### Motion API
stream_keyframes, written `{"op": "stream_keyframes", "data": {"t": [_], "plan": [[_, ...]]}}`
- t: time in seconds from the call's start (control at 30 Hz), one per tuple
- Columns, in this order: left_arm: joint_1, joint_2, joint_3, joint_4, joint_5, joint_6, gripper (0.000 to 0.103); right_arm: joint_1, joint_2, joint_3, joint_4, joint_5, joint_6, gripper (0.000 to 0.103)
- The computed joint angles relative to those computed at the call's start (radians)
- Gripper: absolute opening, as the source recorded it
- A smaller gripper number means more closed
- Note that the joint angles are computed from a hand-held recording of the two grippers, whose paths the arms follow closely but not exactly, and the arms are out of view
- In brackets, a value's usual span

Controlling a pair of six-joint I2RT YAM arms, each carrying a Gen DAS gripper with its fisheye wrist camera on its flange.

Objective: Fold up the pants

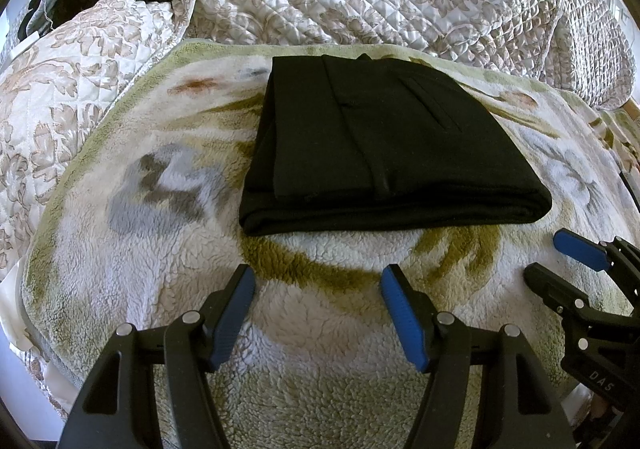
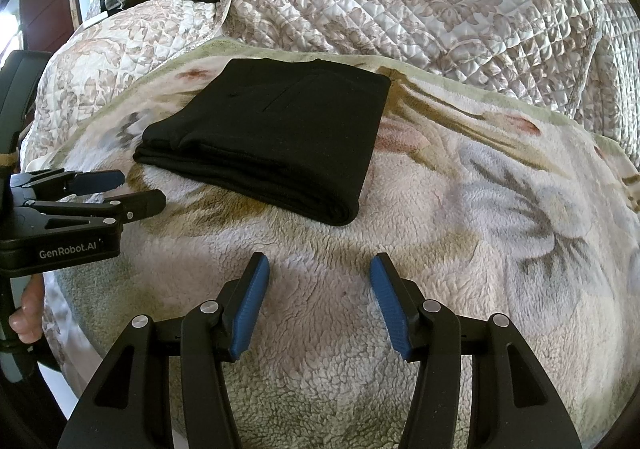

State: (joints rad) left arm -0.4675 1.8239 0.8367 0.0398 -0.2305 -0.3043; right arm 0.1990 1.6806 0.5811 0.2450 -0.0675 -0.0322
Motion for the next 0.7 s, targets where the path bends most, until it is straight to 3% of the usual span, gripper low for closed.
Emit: {"op": "stream_keyframes", "data": {"t": [0.5,0.7], "plan": [[0.002,0.002,0.004,-0.003,0.001,0.003,0.069,0.018,-0.006,-0.011,0.008,0.016,0.012,0.057],[0.003,-0.001,0.000,-0.004,0.001,-0.003,0.069,0.002,0.003,-0.006,0.015,0.025,0.008,0.067]]}}
